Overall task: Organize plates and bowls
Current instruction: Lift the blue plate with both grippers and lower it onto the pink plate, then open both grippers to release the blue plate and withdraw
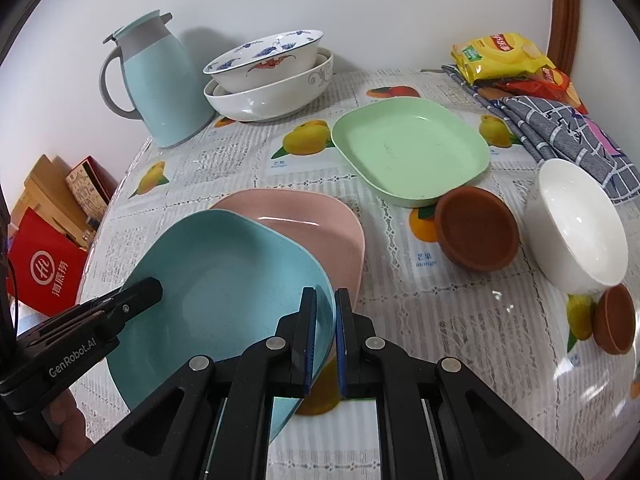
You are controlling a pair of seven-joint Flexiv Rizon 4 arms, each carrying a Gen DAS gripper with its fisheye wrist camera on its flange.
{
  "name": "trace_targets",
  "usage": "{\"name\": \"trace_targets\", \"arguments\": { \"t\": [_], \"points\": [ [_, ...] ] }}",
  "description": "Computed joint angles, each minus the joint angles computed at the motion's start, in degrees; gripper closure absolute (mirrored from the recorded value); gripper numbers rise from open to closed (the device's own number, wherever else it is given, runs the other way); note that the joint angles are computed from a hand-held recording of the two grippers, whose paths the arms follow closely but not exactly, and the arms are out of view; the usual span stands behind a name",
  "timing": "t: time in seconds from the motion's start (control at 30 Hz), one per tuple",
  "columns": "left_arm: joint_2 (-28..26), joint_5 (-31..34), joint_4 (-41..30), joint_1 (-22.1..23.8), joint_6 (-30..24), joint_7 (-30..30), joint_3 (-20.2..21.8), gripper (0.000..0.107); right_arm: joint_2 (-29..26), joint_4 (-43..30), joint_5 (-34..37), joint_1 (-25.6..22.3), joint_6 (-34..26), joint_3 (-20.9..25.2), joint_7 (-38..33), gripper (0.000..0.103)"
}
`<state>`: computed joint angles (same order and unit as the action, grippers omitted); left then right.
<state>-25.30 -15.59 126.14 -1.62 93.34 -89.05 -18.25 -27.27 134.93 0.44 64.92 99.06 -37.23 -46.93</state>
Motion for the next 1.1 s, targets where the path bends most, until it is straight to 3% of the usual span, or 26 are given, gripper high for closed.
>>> {"name": "trace_targets", "arguments": {
  "t": [0.47, 0.83, 0.93, 1.07, 1.1],
  "points": [
    [-3.6, 0.8, -4.7, -2.9, -0.1, 0.1, 2.2, 0.092, -3.4, -5.3, -3.1, -8.2, -0.9, 4.4, -1.6, 0.094],
    [-4.5, 1.2, -6.6, -5.9, -1.2, -0.7, 5.4, 0.092, -6.2, -8.2, -5.2, -9.3, -1.4, 3.5, -4.1, 0.088],
    [-4.0, 1.2, -6.6, -6.2, -1.5, -0.9, 5.7, 0.092, -5.9, -8.3, -5.0, -11.1, -0.3, 5.3, -5.1, 0.082],
    [-3.0, 1.7, -6.6, -8.2, -2.7, -1.4, 8.0, 0.092, -5.8, -7.0, -2.6, -7.8, 2.1, 2.4, -6.6, 0.055],
    [-2.7, 1.8, -6.5, -8.6, -2.8, -1.6, 8.4, 0.089, -5.7, -6.4, -1.7, -6.1, 2.7, 0.9, -7.3, 0.053]
  ]
}}
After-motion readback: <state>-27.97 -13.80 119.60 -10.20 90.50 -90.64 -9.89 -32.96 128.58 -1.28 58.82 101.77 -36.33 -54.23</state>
